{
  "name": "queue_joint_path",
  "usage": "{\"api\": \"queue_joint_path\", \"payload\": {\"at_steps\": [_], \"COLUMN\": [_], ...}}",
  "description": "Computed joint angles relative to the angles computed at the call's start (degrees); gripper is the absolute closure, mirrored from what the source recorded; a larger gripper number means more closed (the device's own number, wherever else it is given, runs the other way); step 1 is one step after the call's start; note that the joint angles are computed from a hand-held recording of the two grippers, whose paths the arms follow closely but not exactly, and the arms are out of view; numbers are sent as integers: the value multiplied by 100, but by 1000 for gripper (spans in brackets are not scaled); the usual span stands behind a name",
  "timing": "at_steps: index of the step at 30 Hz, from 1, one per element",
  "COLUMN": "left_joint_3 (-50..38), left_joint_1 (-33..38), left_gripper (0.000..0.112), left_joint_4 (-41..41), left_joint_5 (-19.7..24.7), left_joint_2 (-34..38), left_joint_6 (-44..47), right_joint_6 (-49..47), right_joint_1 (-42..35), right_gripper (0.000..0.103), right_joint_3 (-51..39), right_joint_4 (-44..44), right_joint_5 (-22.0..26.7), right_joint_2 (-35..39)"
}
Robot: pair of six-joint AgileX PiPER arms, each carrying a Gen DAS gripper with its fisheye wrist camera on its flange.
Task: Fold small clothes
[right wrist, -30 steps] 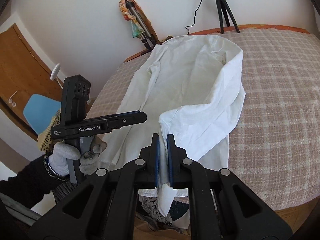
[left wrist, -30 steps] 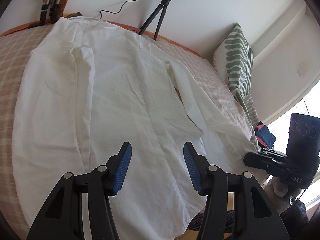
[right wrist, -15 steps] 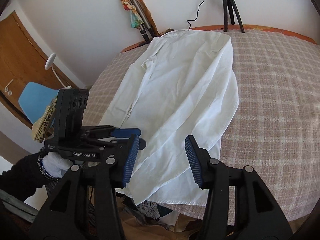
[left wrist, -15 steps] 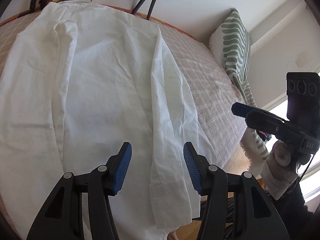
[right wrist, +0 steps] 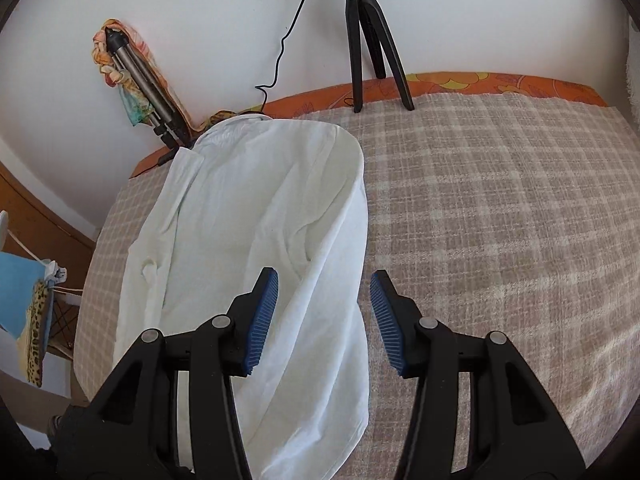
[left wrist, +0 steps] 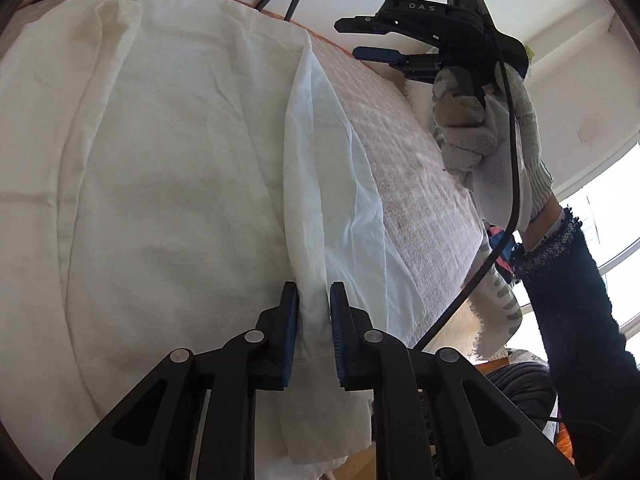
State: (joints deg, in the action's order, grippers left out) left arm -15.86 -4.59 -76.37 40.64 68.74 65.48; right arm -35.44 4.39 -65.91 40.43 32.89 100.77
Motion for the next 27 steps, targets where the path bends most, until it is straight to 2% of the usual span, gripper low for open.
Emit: {"api": "queue_joint_path", "payload": {"at_steps": [3,5,7,8,12,18,22,26,27], "left_joint_3": [23,37,-12,-36,13,282,382,491,534], "left_joint_1": [-1,67,-4,-69,-231,426,725,935,877], "left_gripper": [106,106,108,108,108,109,109,109,109], "left_joint_4": [73,154,231,285,310,466,645,762,732], "left_joint_5": [84,203,220,185,109,581,757,790,730], "left_joint_2": [-156,-316,-456,-527,-749,-933,-990,-947,-954], "left_joint_6": [-10,-67,-188,-269,-481,-368,-405,-375,-405], "right_joint_6": [1109,1677,2309,2561,3050,3239,3431,3020,2854], "right_joint_1": [318,461,595,644,875,1494,2063,2267,2240], "right_gripper": [52,61,88,96,100,100,100,100,97], "right_joint_3": [-773,-1235,-1698,-1865,-1964,-2266,-2812,-3429,-3490], "right_joint_4": [-1017,-1558,-2168,-2400,-2956,-3435,-3845,-3461,-3263], "right_joint_5": [-82,-34,132,189,96,155,392,836,964], "right_joint_2": [620,981,1329,1459,1389,1053,1470,2111,2172]}}
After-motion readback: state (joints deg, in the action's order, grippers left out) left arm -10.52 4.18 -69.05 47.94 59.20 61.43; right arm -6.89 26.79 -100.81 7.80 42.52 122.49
